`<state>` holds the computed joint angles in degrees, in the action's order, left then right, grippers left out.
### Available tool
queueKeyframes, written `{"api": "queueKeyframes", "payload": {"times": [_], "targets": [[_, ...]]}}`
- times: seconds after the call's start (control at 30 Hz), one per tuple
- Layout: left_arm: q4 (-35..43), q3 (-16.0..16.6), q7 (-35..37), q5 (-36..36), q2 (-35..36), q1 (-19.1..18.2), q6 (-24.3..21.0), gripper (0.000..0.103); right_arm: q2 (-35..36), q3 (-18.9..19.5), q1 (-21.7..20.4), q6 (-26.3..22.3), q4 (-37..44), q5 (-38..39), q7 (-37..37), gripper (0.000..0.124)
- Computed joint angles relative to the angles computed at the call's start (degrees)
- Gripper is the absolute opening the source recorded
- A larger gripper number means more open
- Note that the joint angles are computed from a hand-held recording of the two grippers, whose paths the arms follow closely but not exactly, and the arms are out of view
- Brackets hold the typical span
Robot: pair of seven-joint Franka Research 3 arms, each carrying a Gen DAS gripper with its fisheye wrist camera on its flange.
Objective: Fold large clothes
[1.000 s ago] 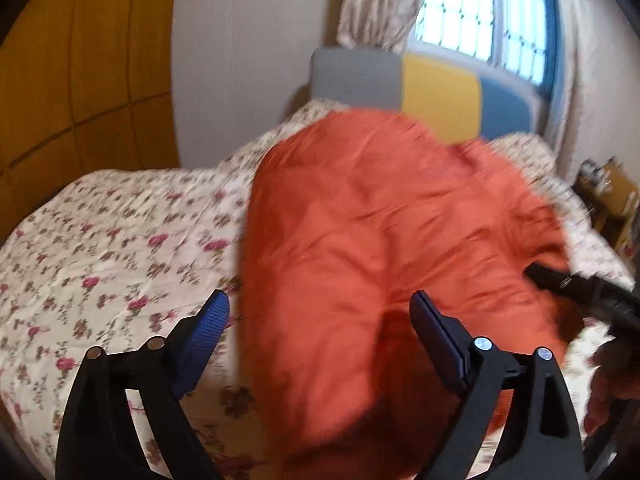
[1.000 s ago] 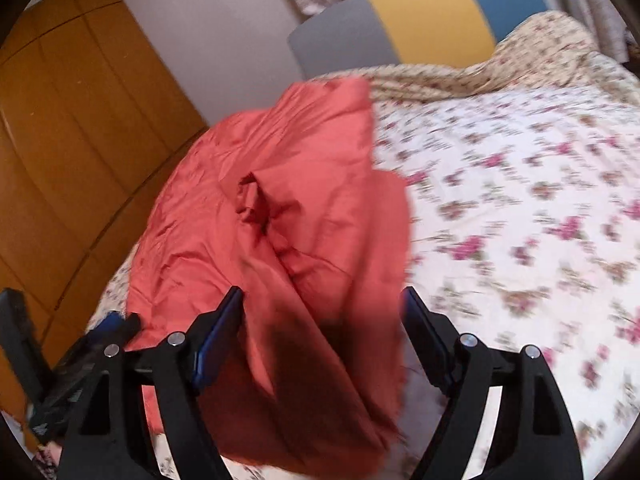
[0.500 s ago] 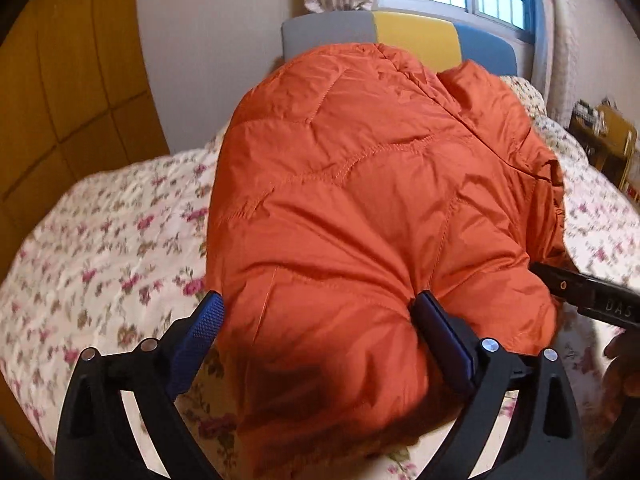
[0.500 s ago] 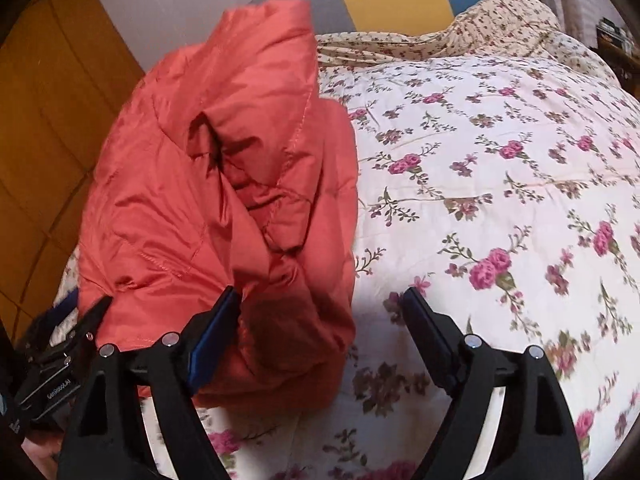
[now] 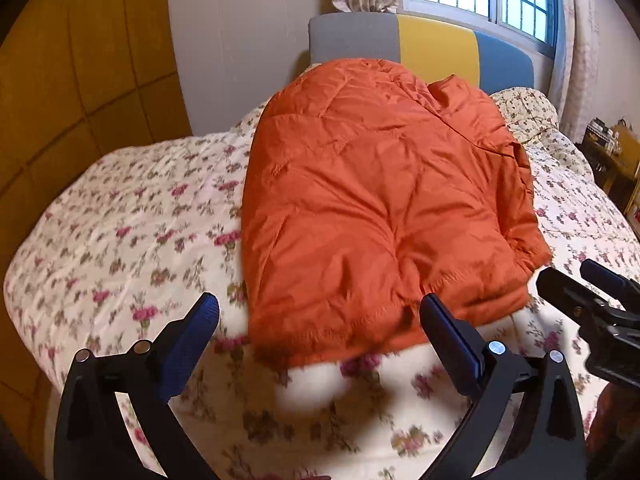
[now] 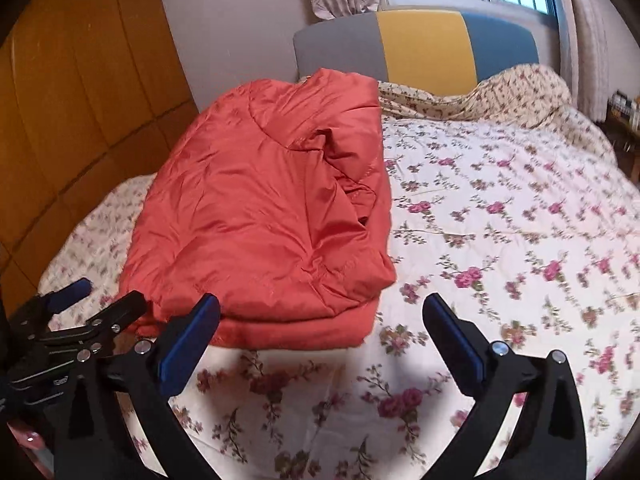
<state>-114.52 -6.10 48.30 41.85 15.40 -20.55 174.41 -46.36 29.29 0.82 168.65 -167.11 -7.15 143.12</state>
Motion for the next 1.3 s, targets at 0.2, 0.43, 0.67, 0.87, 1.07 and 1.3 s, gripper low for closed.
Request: {"api": "queueKeyframes", "payload": {"times": [0.2, 0.43, 0.67, 0.87, 1.07, 1.3], "targets": [[-2.86, 1.57, -4.69, 4.64, -3.32, -1.51, -0.92, 0.100, -3.68, 2.63, -0.29, -7.36, 1.04, -2.51, 2.35, 0.101], [-5.25, 0.88, -13.54, 13.18, -6.42, -0.08, -0.64, 0.100, -7.62, 4.36, 0.35, -8.60, 0.07, -7.19, 5.86, 0.101], [-6.02, -0.79, -23.44, 22.17, -8.70, 2.07, -2.47, 0.100, -10.17, 2.66, 2.52, -8.76, -1.01, -7.31, 6.98, 0.101], [-7.26, -2.68, -23.07, 20.69, -9.55, 4.23, -1.43, 0.100, -11.66, 2.76, 3.02, -9.49, -1.08, -7.51, 6.94, 0.101], [-7.33, -3.38, -22.28, 19.31, -9.45, 4.72, -1.70, 0.100, -10.97, 2.08, 3.81, -9.39, -1.09, -7.09, 6.50, 0.101], [-7.50, -3.36, -21.70, 18.32, -9.32, 4.76, -1.63, 0.100, -10.83, 1.92, 4.00, -9.20, -1.18, -6.87, 6.12, 0.101]]}}
